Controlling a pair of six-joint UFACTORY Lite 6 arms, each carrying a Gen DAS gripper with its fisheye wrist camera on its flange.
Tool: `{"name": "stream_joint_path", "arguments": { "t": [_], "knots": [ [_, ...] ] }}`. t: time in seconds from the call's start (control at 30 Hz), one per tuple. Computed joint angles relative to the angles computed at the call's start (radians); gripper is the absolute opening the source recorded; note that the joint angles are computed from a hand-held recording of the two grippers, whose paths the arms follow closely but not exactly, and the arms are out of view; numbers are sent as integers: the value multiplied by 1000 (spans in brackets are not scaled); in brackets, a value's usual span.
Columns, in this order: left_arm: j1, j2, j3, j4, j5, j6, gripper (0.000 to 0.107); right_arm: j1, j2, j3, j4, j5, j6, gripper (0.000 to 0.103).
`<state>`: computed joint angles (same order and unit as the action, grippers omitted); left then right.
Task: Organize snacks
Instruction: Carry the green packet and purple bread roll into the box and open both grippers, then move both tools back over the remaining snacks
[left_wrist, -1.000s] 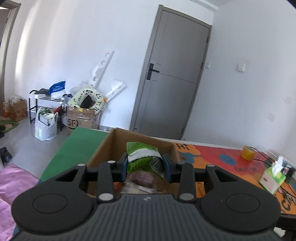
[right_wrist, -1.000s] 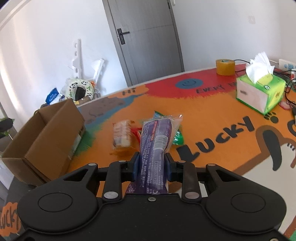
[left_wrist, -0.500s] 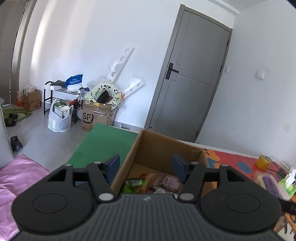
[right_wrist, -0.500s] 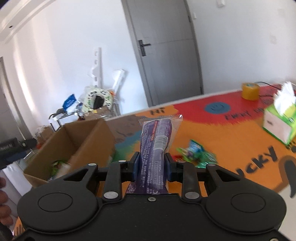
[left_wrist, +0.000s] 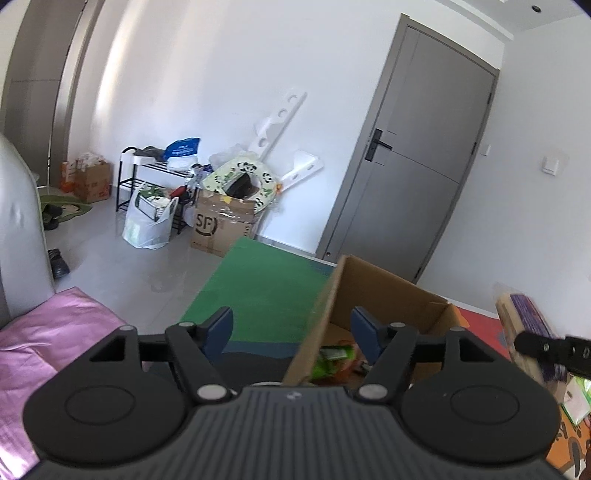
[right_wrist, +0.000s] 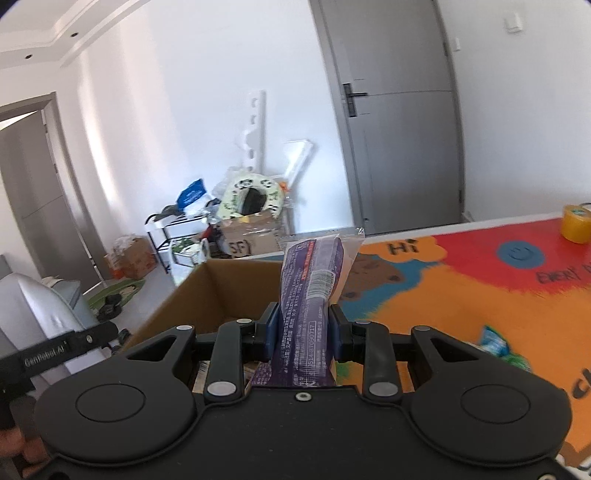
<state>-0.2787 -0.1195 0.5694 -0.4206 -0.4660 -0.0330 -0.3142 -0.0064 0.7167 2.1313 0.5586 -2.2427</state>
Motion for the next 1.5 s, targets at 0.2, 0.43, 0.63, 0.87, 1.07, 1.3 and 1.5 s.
{"name": "stream_joint_path", "arguments": {
  "t": [0.2, 0.43, 0.63, 0.87, 1.07, 1.3, 1.5],
  "knots": [
    [37, -13, -18, 25, 4, -27, 73, 104, 48, 71, 54, -37, 6, 29],
    [73, -50, -51, 27, 16, -27, 76, 144, 35, 40, 224, -31, -123, 66],
    [57, -100, -84, -58, 14, 31, 80, 89, 11, 0, 101, -34, -17, 71],
    [-72, -162, -112, -304, -11, 220, 85, -51, -60, -76, -26, 9, 58, 93],
    [-193, -161, -101, -427, -48, 321, 89, -216, -93, -110, -146, 68, 113, 101],
    [-321, -147, -60, -577, -82, 438, 94, -380, -81, -105, -300, 135, 179, 103],
    [-417, -119, -41, -581, -95, 411, 96, -485, -44, -99, -325, 176, 152, 103]
  ]
}}
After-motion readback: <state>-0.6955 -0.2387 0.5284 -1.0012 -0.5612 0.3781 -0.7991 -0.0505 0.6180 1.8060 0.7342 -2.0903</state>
